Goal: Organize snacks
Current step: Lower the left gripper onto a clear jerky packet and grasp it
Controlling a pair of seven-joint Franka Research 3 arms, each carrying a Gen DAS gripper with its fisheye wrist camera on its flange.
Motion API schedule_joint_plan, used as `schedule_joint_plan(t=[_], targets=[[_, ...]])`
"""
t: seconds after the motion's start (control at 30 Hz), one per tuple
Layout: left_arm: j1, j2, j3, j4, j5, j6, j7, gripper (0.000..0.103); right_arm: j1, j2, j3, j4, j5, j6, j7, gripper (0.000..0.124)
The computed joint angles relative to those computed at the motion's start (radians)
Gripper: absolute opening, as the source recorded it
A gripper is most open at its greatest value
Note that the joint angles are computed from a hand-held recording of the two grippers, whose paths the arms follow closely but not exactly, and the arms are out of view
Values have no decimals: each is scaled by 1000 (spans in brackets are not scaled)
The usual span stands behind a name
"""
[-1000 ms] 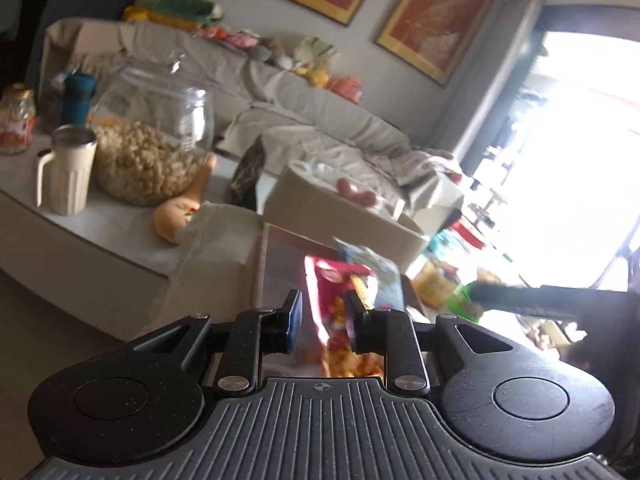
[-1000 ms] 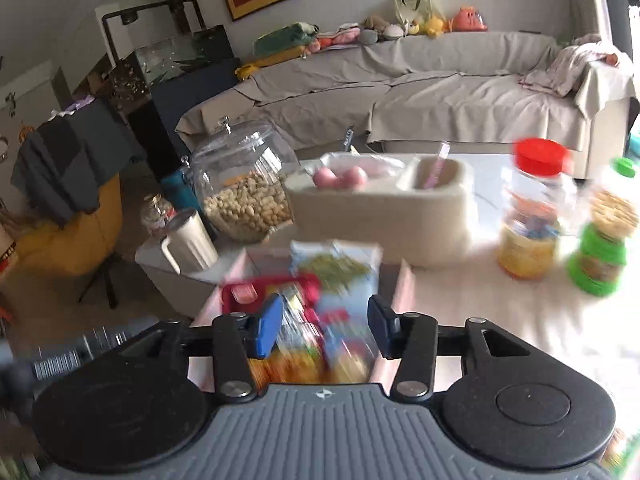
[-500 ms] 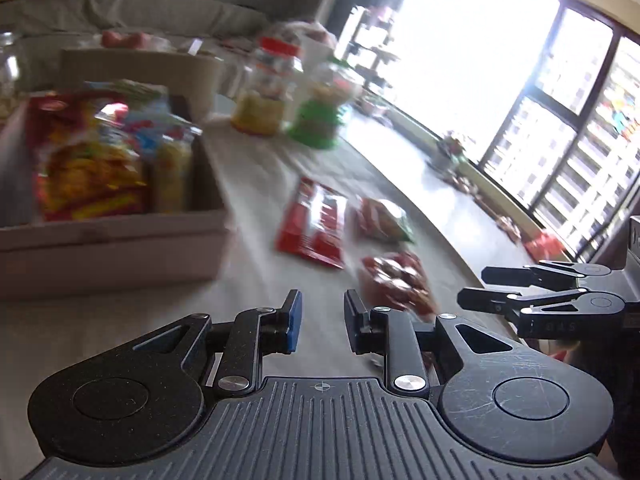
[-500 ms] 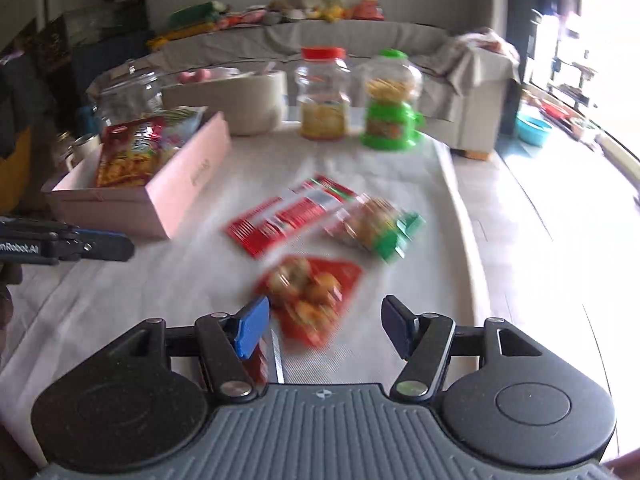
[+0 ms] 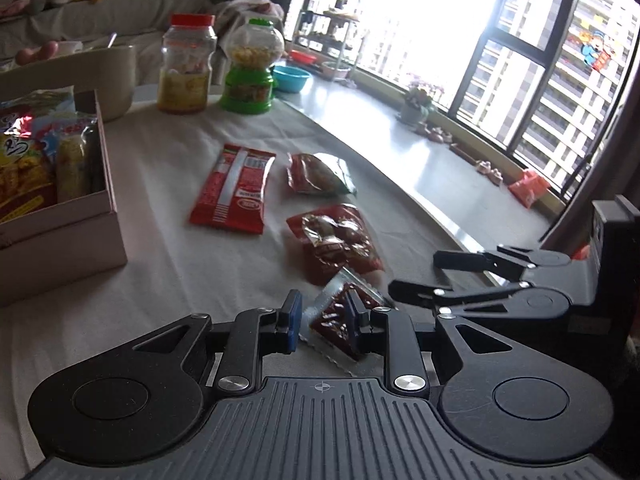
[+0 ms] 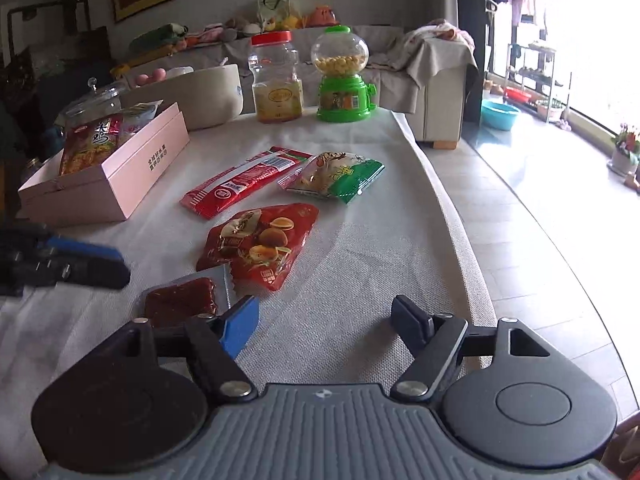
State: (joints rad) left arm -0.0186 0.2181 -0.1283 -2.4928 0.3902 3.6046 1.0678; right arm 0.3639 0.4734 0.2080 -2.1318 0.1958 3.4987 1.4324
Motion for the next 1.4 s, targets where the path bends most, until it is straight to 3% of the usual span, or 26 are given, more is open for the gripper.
schedule_joint_plan(t=[0.1, 0.17, 0.23, 0.33, 0.37, 0.5, 0.57, 0.63, 0.73, 0.77, 0.87, 0.93, 0.97, 1.07, 1.13, 1.2, 1.4], targets=[[-61, 22, 37, 30, -140, -6, 56, 26, 12, -2, -9, -9, 1, 12, -11, 79], [-48, 43, 25, 60, -132, -18, 51, 26, 5, -1, -3, -7, -10, 8, -15, 82], [14, 63, -22, 89, -25, -31, -1, 26, 13, 0, -10, -5, -4, 5, -20, 83], [165, 106, -146, 151, 234, -97, -138, 26, 21, 1, -16, -5, 7, 10, -25, 83], [173, 113, -155, 157, 260, -109, -155, 28, 19, 1, -13, -7, 7, 13, -23, 83], [70, 103, -69, 119, 194, -75, -97, 28, -78, 8, 67, -21, -64, 41, 38, 83], [71, 93, -71, 99, 210, -67, -88, 28, -139, 16, 112, -26, -123, 51, 90, 84], [74, 74, -77, 81, 242, -75, -80, 28, -145, 16, 112, -27, -146, 53, 116, 84], [-42, 38, 1, 37, 133, -78, 56, 29, -39, 0, 23, -13, -71, 17, 90, 84], [-82, 30, 26, 22, 76, -75, 107, 32, -32, -2, 23, 0, -47, -4, 73, 84], [-116, 19, 36, -7, -28, -58, 167, 33, -145, 27, 137, 55, -154, -57, 114, 84], [-132, 13, 38, -23, -83, -46, 199, 33, -151, 55, 159, 126, -164, -133, 107, 84], [-139, 7, 40, -33, -107, -40, 218, 33, -115, 70, 134, 168, -143, -171, 97, 84], [-110, -9, 17, -53, -104, -36, 213, 31, 71, 119, -38, 294, -72, -265, 98, 85], [-92, -18, 9, -69, -96, -23, 203, 31, 185, 144, -156, 340, -46, -277, 105, 85], [-78, -24, 4, -83, -91, -8, 192, 31, 240, 152, -214, 354, -29, -284, 97, 79], [-44, -32, -5, -108, -39, 25, 161, 31, 198, 78, -180, 203, -2, -182, -1, 74]])
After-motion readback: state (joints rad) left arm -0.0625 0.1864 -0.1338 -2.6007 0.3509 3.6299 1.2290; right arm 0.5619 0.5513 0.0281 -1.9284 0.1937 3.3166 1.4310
